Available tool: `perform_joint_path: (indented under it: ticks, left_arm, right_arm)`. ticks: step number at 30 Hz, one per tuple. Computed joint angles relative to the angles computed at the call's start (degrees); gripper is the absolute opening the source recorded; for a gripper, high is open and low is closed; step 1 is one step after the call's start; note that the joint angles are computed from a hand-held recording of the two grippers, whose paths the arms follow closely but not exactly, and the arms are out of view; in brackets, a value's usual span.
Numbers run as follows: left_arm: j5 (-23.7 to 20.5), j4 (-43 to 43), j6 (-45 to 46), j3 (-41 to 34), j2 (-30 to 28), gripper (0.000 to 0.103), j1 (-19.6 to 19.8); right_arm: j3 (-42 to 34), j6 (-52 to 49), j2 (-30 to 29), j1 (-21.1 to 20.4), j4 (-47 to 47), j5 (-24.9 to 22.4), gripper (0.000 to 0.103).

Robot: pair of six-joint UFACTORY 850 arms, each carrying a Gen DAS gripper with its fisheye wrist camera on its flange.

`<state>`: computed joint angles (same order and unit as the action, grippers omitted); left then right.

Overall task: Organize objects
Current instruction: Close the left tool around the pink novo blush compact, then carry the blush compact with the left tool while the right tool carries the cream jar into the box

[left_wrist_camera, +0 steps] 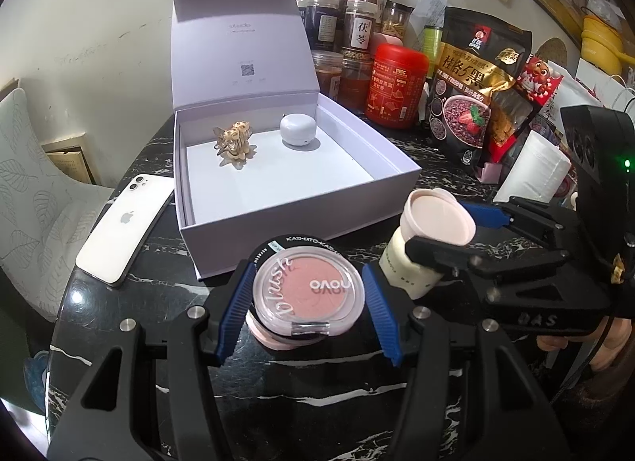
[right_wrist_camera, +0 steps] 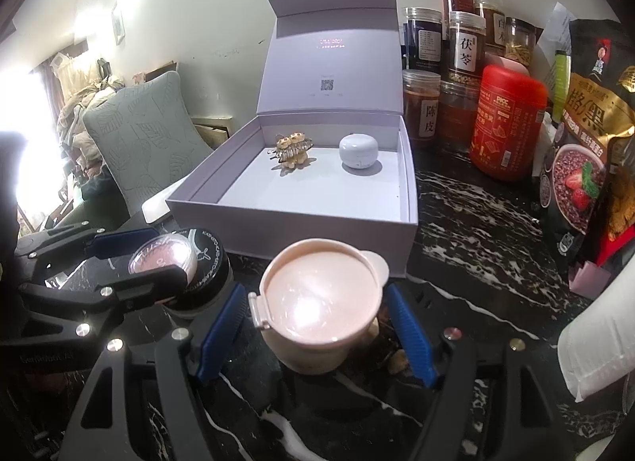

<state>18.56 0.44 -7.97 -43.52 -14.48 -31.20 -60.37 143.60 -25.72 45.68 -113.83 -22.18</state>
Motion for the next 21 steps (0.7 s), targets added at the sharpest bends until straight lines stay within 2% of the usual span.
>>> perform_joint_path:
  ticks: [1, 9, 21]
  left_arm:
    - [-0.1, -0.2, 0.1, -0.1, 0.0, 0.055, 0.0]
    - [-0.3, 0.4, 0.1, 0.0, 0.6, 0.055, 0.2]
    - [-1.9, 0.9, 0.2, 0.0, 3.2, 0.055, 0.7]
  right_arm:
    - [0.0, 0.5, 0.0, -0.1, -0.4, 0.0, 0.066]
    - [0.5, 1.5, 0.6, 0.2, -1.9, -0.1, 0.066]
    - [1.0, -2.5, 2.9, 1.1, 0.4, -0.7, 0.066]
